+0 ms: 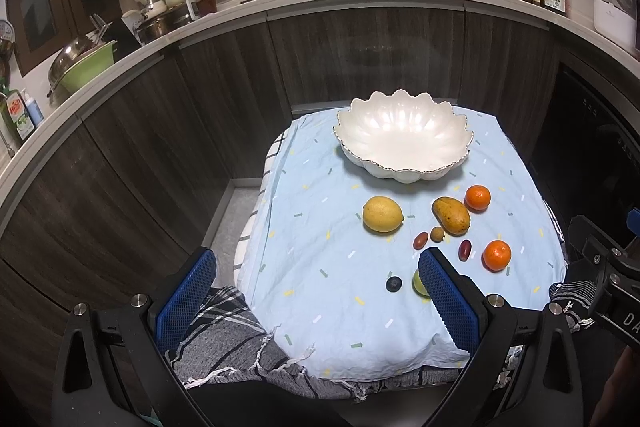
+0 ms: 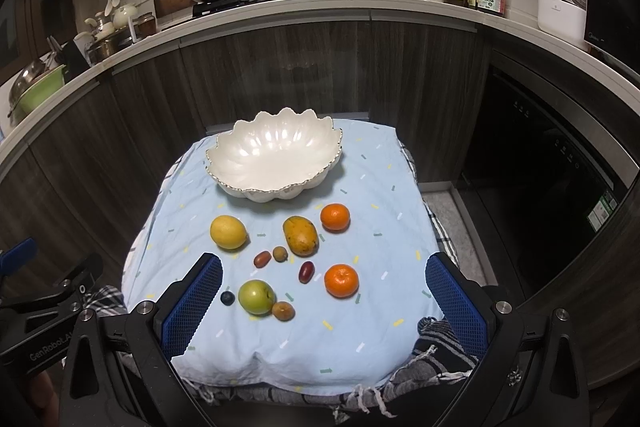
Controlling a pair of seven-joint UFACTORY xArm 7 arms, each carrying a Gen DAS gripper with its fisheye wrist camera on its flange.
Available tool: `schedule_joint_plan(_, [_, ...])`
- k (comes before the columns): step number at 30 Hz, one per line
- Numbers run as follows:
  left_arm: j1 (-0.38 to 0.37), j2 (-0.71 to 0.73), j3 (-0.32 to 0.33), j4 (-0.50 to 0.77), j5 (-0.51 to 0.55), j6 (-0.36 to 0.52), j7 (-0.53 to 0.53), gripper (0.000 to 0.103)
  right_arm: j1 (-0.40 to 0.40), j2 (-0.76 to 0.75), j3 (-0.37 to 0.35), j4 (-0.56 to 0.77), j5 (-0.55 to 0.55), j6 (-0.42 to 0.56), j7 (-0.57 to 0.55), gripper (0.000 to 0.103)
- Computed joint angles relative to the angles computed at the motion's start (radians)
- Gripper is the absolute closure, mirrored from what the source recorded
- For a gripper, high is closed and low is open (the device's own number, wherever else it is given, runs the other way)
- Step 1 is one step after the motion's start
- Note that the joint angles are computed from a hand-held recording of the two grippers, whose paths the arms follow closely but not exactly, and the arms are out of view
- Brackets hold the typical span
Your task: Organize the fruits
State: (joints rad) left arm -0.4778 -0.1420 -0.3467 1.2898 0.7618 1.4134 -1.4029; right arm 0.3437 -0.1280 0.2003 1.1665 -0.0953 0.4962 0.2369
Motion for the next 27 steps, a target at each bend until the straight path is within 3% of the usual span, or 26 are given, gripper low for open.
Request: schedule_joint_plan(27, [0.0, 0.009, 0.006, -0.002, -0.004, -0.013, 0.012, 0.0, -0.002, 0.017, -0.004, -0.005, 0.004, -0.013, -0.001, 0.0])
